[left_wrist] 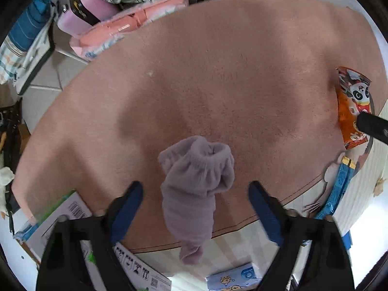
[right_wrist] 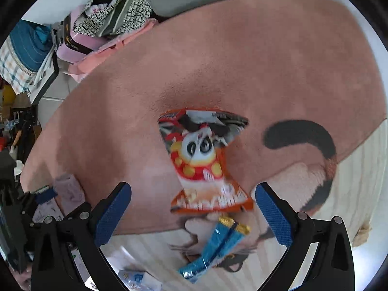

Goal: Organize soft objects
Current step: 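Grasp the lavender rolled sock with the left tool while the right tool grasps the orange panda snack bag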

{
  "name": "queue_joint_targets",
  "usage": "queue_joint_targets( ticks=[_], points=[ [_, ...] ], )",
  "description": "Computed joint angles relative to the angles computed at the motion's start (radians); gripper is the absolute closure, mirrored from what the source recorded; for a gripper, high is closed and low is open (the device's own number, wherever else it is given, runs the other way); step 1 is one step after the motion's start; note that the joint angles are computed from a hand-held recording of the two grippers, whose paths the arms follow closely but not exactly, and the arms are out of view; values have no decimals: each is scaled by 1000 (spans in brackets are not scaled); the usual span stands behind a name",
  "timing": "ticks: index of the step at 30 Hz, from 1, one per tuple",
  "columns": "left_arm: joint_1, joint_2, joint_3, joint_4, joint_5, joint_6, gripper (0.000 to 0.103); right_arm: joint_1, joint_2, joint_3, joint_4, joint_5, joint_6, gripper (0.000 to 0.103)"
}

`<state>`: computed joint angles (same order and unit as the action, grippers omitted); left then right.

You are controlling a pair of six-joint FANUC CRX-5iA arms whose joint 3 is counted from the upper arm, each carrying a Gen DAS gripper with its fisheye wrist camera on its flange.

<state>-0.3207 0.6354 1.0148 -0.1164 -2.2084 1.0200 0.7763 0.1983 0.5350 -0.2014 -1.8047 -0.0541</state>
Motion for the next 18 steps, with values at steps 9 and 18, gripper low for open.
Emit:
queue_joint_targets(
  ticks=[9,18],
  points=[
    [-1,-2,-20,-3,-8,3,67,-31,2,-69,-34,39,6,55],
    [71,-46,30,139,-11,63,69,57,56,97,62,-43,-27,69]
  ],
)
